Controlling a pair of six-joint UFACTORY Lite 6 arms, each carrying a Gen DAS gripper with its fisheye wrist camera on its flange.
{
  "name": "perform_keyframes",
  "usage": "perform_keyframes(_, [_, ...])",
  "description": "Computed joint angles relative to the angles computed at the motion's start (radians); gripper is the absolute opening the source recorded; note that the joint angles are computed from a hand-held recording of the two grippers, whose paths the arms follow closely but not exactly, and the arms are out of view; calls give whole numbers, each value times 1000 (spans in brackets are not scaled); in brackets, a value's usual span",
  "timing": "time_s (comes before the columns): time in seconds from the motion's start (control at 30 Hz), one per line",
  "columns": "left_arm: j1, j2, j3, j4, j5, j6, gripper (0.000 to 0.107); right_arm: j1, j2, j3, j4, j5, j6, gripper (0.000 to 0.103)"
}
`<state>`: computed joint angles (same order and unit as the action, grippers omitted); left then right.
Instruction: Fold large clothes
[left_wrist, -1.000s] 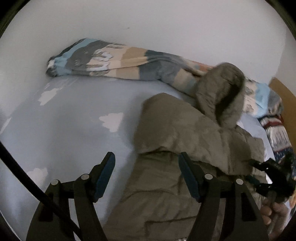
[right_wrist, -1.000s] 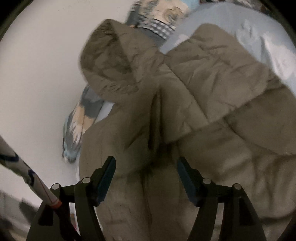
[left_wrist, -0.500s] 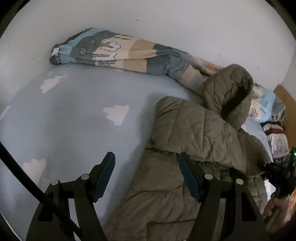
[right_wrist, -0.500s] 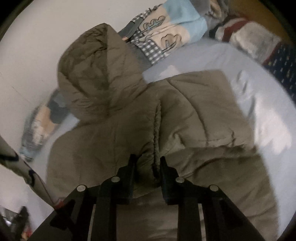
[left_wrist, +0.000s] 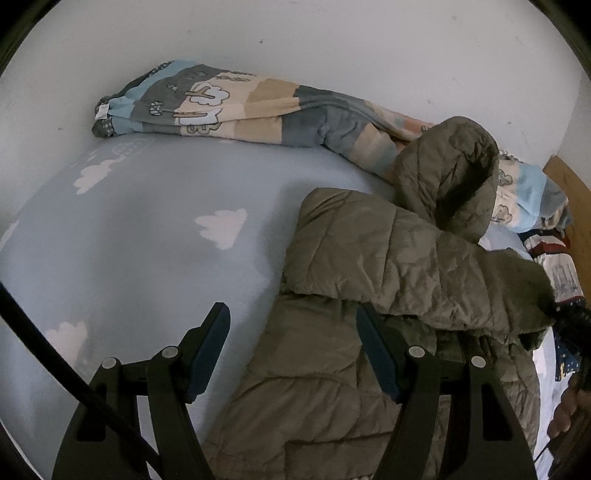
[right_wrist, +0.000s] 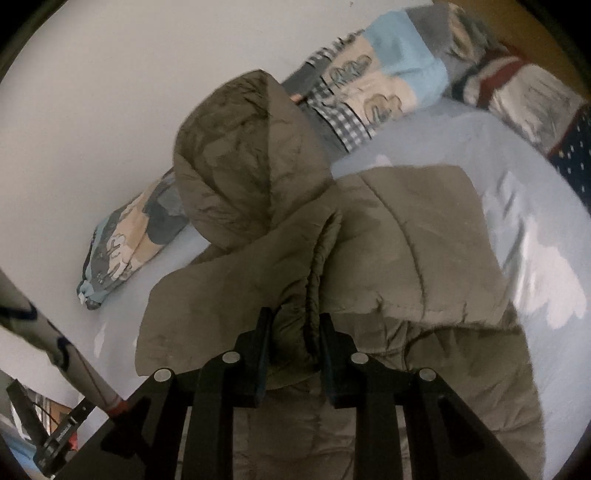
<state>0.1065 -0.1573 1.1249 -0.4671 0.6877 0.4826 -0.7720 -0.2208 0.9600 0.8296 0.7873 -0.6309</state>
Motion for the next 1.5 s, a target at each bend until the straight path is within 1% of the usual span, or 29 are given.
perform_keyframes(0.07, [6,0,0,-8,3,-2,70,8,-3,-4,-4,7,10,26])
perform_keyframes(0.13, [16,5,3,-26,19,10,70,10,14,-24,29,9,-3,26])
perform_keyframes(0.2, [21,1,1,-32,27,17,70,36,38,-36,27,-19,1,26])
perform_keyframes(0.3, [27,-1,5,-34,25,25,70,67,76,-48,-42,-52,71,28])
perform_keyframes(0.37, [33,7,12,-42,28,28,70,46,78,-60,-32,-29,79,32])
perform_keyframes(0.4, [34,9,12,-46,31,28,70,34,70,-66,-31,-16,75,37])
perform_keyframes(0.43, [34,12,12,-51,36,28,70,29,54,-70,-45,-12,83,38])
perform_keyframes(0.53, [25,8,9,-51,42,37,70,42,30,-63,-79,-11,111,38])
perform_keyframes(0.57, [19,4,9,-50,42,40,70,64,28,-46,-141,-15,166,38])
perform_keyframes(0.6, [17,3,9,-54,44,48,70,66,19,-41,-161,-20,188,26])
perform_keyframes(0.63, [13,1,7,-58,46,57,70,70,-2,-42,-167,-34,195,19])
perform_keyframes(0.7, [-3,2,0,-81,54,80,70,119,-41,-32,-243,-87,230,17])
perform_keyframes(0.8, [-34,26,-7,-136,97,123,70,135,-54,23,-245,-90,221,17])
perform_keyframes(0.83, [-56,27,-17,-132,96,120,70,138,-49,48,-247,-86,221,17])
perform_keyframes(0.9, [-109,9,-43,-89,62,85,70,134,-37,103,-236,-74,203,16])
perform_keyframes(1.03, [-174,-22,-75,-36,10,38,70,135,-2,209,-296,-88,215,16])
perform_keyframes(1.13, [-195,-18,-79,-15,-7,11,70,74,55,239,-267,-76,141,16])
perform_keyframes(1.2, [-214,-9,-85,12,-24,-11,70,46,95,203,-283,-114,120,15])
perform_keyframes(1.3, [-254,-18,-103,77,-57,-58,70,22,153,100,-355,-251,114,15])
perform_keyframes(1.33, [-269,-25,-110,106,-71,-76,70,2,186,82,-353,-273,105,15])
perform_keyframes(1.37, [-275,-29,-115,120,-78,-83,70,-30,238,75,-328,-276,77,16])
perform_keyframes(1.43, [-289,-45,-126,155,-95,-102,70,-94,329,82,-232,-238,-16,15])
perform_keyframes(1.47, [-289,-46,-126,157,-96,-103,70,-130,352,80,-175,-208,-72,15])
perform_keyframes(1.5, [-285,-48,-126,151,-94,-94,70,-179,341,74,-106,-166,-132,15])
